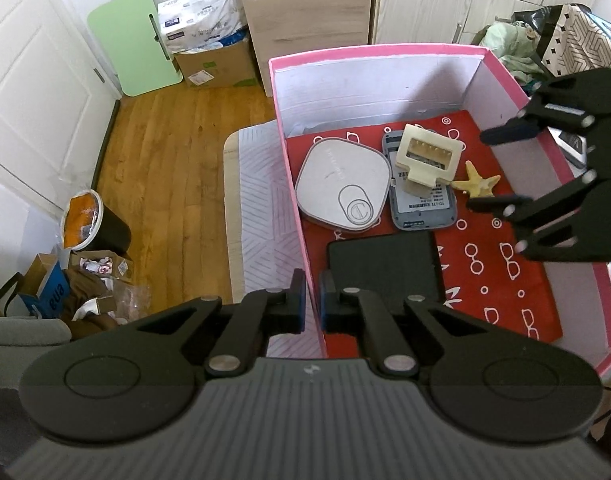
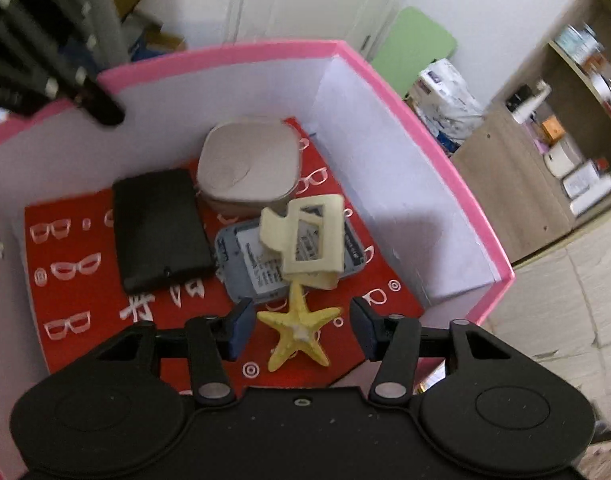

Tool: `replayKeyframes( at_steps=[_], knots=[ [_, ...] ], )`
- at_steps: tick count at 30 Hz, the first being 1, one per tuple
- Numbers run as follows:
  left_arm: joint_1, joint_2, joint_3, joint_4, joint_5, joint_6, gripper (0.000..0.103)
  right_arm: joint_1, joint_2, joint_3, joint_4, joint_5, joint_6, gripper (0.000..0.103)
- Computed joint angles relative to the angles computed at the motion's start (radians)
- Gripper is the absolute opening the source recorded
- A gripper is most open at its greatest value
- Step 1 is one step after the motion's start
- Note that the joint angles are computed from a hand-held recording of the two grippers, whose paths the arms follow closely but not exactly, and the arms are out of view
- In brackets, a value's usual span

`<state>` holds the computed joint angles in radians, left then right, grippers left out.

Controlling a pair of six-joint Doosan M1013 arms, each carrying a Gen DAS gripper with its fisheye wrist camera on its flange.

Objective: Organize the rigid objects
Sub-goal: 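Carry the yellow starfish into the pink box beside the clip, release, then return the right gripper to the table and grasp the silver keys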

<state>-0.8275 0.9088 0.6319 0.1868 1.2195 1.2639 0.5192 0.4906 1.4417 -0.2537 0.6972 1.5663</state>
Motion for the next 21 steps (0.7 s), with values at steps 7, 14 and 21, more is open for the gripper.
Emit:
replayKeyframes(
  at_steps=[7, 14, 21],
  knots=[
    [-0.003, -0.001, 0.002, 0.009, -0.001, -0.006, 0.006, -0.032, -0.128, 0.161, 0.134, -0.267, 0.075, 0.062],
    [-0.003, -0.002, 0.004, 0.011, -0.005, -0.006, 0.006, -0.045, -0.231, 0.309, 0.007, -0.388, 0.345, 0.066],
    [0.001, -0.006, 0.008, -0.006, -0.013, -0.008, 0.008, -0.062, -0.290, 0.431, -0.045, -0.369, 0.645, 0.066]
  ],
)
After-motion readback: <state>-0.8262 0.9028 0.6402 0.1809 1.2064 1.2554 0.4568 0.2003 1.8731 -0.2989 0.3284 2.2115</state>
